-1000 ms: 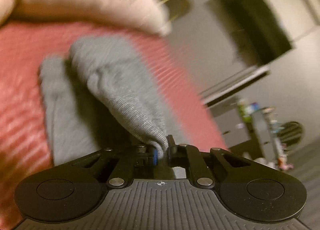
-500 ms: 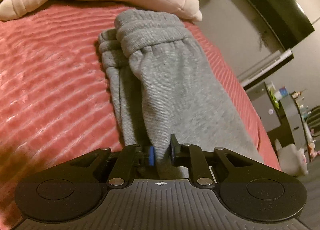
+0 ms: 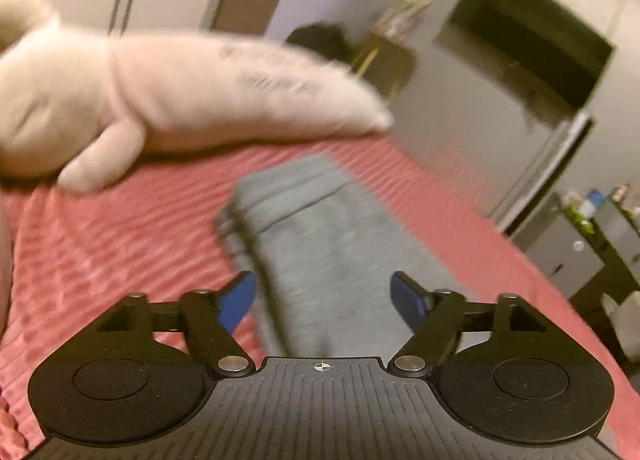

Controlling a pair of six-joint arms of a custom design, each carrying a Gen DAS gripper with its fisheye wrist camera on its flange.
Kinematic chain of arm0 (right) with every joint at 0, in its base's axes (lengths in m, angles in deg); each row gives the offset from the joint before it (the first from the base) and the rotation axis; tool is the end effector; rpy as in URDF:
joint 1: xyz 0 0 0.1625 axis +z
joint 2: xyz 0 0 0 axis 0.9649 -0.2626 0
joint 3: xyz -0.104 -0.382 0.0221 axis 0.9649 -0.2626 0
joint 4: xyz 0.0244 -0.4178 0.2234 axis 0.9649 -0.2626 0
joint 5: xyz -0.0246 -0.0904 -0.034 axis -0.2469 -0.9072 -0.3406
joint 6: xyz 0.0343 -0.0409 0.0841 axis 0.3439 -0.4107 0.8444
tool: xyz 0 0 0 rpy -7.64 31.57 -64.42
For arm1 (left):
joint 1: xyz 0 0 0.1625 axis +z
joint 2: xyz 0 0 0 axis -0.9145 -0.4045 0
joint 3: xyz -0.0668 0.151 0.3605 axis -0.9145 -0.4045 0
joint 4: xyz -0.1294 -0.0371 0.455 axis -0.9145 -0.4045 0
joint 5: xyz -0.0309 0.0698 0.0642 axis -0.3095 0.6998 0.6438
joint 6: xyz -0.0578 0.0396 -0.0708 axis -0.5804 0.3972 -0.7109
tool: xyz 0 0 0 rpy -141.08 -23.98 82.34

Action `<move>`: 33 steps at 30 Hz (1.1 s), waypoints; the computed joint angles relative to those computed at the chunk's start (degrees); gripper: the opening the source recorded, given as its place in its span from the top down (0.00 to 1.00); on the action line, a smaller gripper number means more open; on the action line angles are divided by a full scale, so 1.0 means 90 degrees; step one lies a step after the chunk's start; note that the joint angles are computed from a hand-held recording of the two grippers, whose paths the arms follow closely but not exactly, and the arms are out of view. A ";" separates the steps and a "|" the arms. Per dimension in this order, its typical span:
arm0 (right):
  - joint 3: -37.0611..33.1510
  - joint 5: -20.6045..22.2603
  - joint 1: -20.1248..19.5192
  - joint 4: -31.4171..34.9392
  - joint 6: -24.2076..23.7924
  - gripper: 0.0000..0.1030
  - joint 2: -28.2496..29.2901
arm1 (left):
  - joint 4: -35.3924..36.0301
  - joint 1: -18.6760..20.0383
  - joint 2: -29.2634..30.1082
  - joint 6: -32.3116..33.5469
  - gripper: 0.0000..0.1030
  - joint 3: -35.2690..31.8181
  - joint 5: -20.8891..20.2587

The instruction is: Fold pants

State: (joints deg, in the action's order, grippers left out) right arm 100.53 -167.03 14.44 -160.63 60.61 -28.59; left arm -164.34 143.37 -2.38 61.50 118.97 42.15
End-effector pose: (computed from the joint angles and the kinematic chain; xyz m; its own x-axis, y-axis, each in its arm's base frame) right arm 0.0996 -0.8004 0.1212 -0.9584 0.2782 -0.0634 0.1554 0.3227 -0.9336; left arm 0.0855 -0.6308 0.4074 -0.6268 -0.7754 -0.0767 0.0352 0.0701 -0.9969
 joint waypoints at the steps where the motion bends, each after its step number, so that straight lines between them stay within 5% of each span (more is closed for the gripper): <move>1: 0.0150 0.0393 -0.0033 -0.0389 -0.0037 0.95 -0.0050 | -0.0240 -0.0087 0.0090 0.0290 0.14 -0.0057 -0.0070; 2: 0.0261 0.0519 -0.0040 -0.0747 -0.0088 0.95 -0.0060 | -0.0306 -0.0156 0.0176 0.0450 0.13 -0.0107 -0.0186; 4: 0.0231 -0.0028 0.0012 -0.0909 -0.0472 0.95 0.0043 | 0.0290 -0.0214 0.0294 0.0256 0.09 -0.0176 -0.0483; 6: -0.0141 -0.1361 0.0100 -0.0005 -0.0812 0.95 0.0235 | 0.1317 -0.0214 0.0387 -0.0217 0.09 -0.0250 -0.0914; 8: -0.0409 -0.2118 0.0101 0.0997 -0.0533 0.95 0.0359 | 0.2224 -0.0250 0.0551 -0.0604 0.09 -0.0368 -0.1139; 13: -0.0402 -0.2137 0.0175 0.1060 -0.0319 0.94 0.0316 | 0.3536 -0.0276 0.1109 -0.1052 0.09 -0.0797 -0.1967; 18: -0.0186 -0.1313 0.0132 0.0256 -0.1220 0.94 0.0227 | 0.3335 -0.0248 0.1581 0.0065 0.07 -0.1037 -0.2031; 20: -0.0469 -0.2141 0.0216 0.0513 -0.1329 0.83 0.0377 | 0.3695 -0.0235 0.1565 -0.0182 0.07 -0.1029 -0.2013; 22: -0.0783 -0.3209 0.0258 0.0888 -0.1034 0.68 0.0528 | 0.3991 -0.0199 0.1553 -0.0533 0.07 -0.1060 -0.1979; 23: -0.0653 -0.3343 0.0271 0.0761 -0.0697 0.60 0.0461 | 0.3945 -0.0192 0.1576 -0.0524 0.07 -0.1074 -0.1945; 27: 0.0163 -0.2924 0.0289 0.0232 -0.0178 0.57 0.0000 | 0.3868 -0.0206 0.1657 -0.0342 0.06 -0.1118 -0.1861; 33: 0.0639 -0.1358 0.0480 0.0251 -0.0673 0.53 -0.0208 | 0.3685 -0.0269 0.1717 -0.0079 0.03 -0.1051 -0.1663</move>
State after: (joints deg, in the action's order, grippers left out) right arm 106.28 -179.25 18.76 -158.37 54.56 -30.46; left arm -131.17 140.94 13.07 60.79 109.51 27.19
